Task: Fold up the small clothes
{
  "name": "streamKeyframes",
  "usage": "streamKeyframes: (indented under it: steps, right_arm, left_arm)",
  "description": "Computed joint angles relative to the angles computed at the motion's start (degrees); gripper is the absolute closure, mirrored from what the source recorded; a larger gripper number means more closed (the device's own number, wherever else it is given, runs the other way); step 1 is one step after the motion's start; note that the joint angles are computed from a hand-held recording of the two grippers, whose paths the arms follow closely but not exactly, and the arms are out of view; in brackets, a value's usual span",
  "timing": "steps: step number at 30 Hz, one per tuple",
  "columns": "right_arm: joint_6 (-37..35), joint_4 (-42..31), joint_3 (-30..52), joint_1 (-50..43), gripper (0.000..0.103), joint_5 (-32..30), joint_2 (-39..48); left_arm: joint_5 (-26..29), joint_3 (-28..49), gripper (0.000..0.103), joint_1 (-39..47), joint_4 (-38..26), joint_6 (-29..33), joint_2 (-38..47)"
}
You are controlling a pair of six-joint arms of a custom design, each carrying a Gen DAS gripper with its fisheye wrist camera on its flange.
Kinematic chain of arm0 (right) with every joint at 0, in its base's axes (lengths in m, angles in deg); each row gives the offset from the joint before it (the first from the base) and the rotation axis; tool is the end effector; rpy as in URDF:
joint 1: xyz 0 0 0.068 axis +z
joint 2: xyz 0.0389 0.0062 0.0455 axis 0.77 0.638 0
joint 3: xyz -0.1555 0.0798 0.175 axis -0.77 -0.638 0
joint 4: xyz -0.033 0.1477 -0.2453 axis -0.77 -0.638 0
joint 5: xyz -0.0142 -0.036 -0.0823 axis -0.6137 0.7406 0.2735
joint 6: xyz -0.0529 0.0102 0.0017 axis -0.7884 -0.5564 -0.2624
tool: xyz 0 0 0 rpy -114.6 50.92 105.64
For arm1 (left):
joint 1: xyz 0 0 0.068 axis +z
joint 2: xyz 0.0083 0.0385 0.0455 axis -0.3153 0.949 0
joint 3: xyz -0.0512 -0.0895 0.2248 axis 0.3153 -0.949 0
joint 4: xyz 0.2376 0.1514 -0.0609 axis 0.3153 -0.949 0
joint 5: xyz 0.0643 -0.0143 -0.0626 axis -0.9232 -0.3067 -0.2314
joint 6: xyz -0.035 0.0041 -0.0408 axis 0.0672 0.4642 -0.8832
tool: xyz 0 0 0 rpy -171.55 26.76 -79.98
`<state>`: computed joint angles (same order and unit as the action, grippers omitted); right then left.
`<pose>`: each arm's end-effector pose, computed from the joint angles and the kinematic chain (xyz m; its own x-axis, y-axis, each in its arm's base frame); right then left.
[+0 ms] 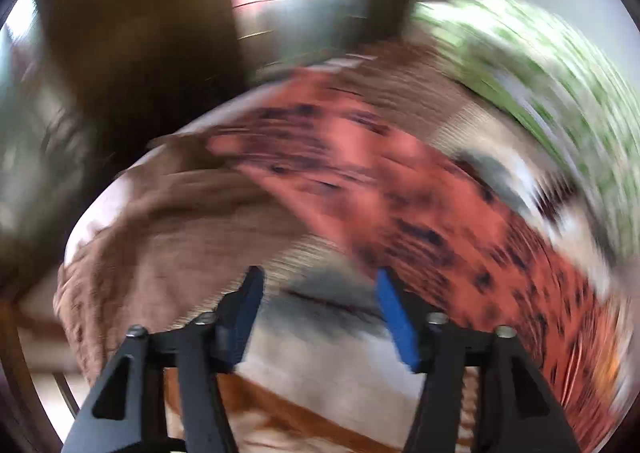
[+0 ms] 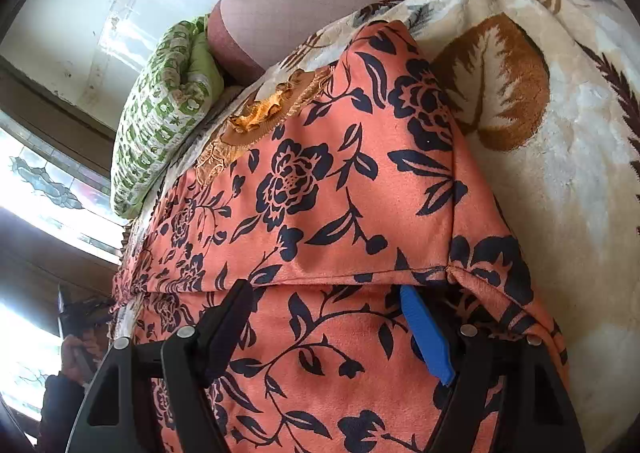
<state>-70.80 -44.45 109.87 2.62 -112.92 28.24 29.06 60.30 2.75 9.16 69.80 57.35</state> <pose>0.1654 -0.1488 0.0798 -0.6323 0.6800 -0.3711 0.4157 0.7021 0.5781 0.4589 0.1745 0.1539 -0.7965 -0.4358 -0.4192 -0.4280 0.8960 -0.1182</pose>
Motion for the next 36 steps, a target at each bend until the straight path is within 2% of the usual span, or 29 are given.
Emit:
streamKeyframes:
  steps: [2, 7, 8, 10, 16, 18, 20, 23, 25, 28, 31, 34, 36]
  right_arm:
    - [0.24, 0.73, -0.84, 0.72, 0.022, 0.83, -1.13]
    - [0.79, 2.78, -2.41, 2.83, 0.018, 3.16, -3.12]
    - [0.66, 3.25, -2.53, 3.2, 0.017, 3.56, -3.17]
    - [0.66, 4.15, -2.84, 3.71, 0.017, 4.18, -3.26]
    - [0.25, 6.07, -3.78, 5.63, 0.017, 6.6, -4.13]
    - [0.16, 6.39, -3.89, 6.03, 0.017, 7.11, -4.22]
    - [-0.05, 6.66, -3.99, 5.91, 0.017, 6.99, -4.1]
    - [-0.05, 7.25, -4.1, 5.78, 0.017, 6.8, -3.82]
    - [0.33, 7.71, -4.41, 6.26, 0.016, 7.26, -4.15]
    - [0.08, 7.86, -4.73, 6.56, 0.016, 7.58, -4.58]
    - [0.34, 8.03, -4.74, 6.17, 0.016, 6.99, -4.43]
    - [0.48, 8.32, -4.87, 6.17, 0.018, 6.99, -4.57]
    - [0.66, 8.5, -5.02, 6.19, 0.019, 7.18, -4.84]
  left_arm:
    - [1.45, 5.15, 0.038, 2.81, -2.59, -3.68, 3.02]
    - [11.17, 27.45, 0.038, 7.42, -14.2, -12.42, 18.32]
    - [12.14, 29.51, 0.039, 7.7, -14.94, -13.84, 19.97]
    - [12.98, 26.28, 0.039, 7.91, -10.09, -16.9, 18.69]
    - [16.28, 29.12, 0.04, 7.01, -4.76, -21.5, 22.06]
    - [19.43, 21.68, 0.044, 7.36, -0.16, -22.41, 17.73]
    - [23.08, 11.14, 0.044, 7.66, 5.34, -20.73, 11.07]
    - [24.13, 2.87, 0.044, 7.81, 9.79, -17.55, 5.68]
    - [26.69, 3.01, 0.044, 7.63, 10.02, -18.29, 6.4]
    - [25.4, 6.46, 0.045, 6.11, 8.97, -19.48, 9.83]
    - [23.38, 8.65, 0.057, 4.67, 10.19, -21.1, 12.23]
    - [22.11, 9.72, 0.076, 4.58, 12.03, -22.53, 13.64]
    - [22.52, 8.59, 0.093, 5.37, 13.72, -23.63, 13.62]
